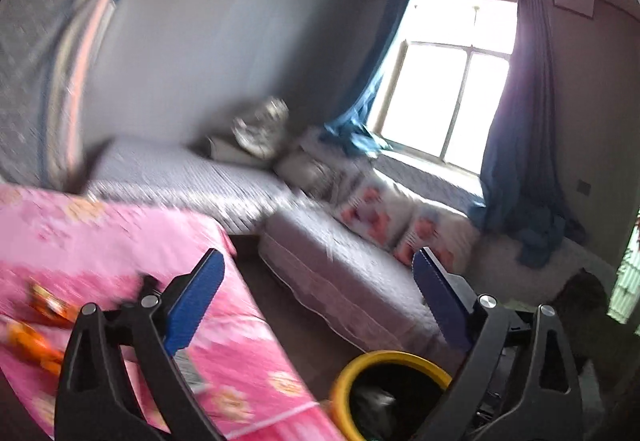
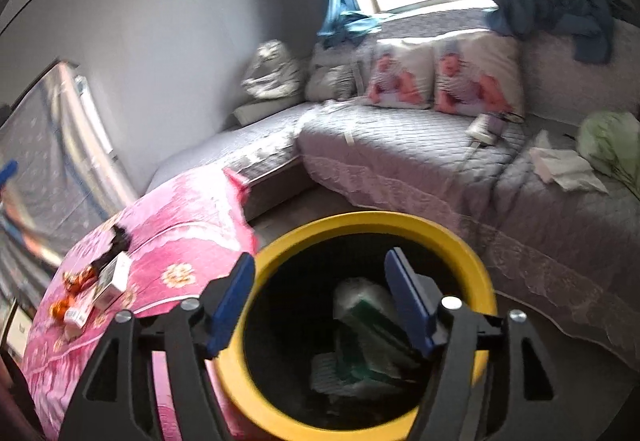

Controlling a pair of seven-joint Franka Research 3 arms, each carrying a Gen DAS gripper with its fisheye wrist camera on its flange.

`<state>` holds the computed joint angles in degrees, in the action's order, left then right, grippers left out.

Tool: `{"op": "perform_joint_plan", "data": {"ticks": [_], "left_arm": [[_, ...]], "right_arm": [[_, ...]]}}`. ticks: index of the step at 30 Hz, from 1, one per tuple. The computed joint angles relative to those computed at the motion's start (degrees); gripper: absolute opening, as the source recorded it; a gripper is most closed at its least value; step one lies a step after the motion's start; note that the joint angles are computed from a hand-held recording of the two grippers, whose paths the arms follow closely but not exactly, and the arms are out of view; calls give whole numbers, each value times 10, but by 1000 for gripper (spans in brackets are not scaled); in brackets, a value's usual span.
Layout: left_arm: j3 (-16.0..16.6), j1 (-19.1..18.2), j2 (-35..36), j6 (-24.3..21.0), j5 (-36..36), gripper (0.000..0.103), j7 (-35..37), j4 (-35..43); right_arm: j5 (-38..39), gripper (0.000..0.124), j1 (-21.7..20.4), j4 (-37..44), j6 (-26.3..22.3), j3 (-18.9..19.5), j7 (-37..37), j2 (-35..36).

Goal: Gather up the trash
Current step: 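Move both tools back over the bed toward the remaining trash, then grasp the green-white medicine box with the right tool while the left tool grasps the torn pink box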

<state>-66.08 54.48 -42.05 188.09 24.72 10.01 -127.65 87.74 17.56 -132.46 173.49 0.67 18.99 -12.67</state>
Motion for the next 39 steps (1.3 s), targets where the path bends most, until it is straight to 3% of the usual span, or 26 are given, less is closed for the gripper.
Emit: {"op": "perform_joint_plan", "data": {"ticks": [3, 5, 8, 15, 18, 19, 24, 30, 33, 39], "left_arm": [[98, -94, -38, -20, 4, 92, 10, -78], [146, -138, -57, -32, 10, 92, 16, -121], [223, -214, -104, -102, 29, 92, 33, -192], [341, -327, -163, -231, 68, 92, 51, -312], [427, -398, -161, -237, 71, 92, 77, -367], [442, -408, -163, -237, 73, 92, 80, -379], [463, -435, -178, -233, 73, 92, 76, -427], [475, -448, -125, -174, 65, 92, 92, -430], [475, -457, -82, -146, 53, 92, 109, -418], [465, -480, 2, -152, 35, 92, 139, -370]], "right_arm": [[-19, 72, 15, 8, -16, 14, -2, 3], [-39, 74, 28, 17, -32, 22, 3, 8], [-72, 76, 49, 33, -44, 34, 7, 17], [-118, 76, 101, 71, -88, 58, -12, 34], [-199, 76, 115, 91, -87, 80, 37, 56], [-231, 76, 117, 97, -84, 84, 64, 65], [-469, 81, 115, 160, -120, 98, 274, 139], [-654, 83, 125, 252, -180, 91, 420, 217], [-710, 83, 129, 296, -218, 85, 478, 252], [-777, 83, 140, 361, -264, 78, 538, 309]]}}
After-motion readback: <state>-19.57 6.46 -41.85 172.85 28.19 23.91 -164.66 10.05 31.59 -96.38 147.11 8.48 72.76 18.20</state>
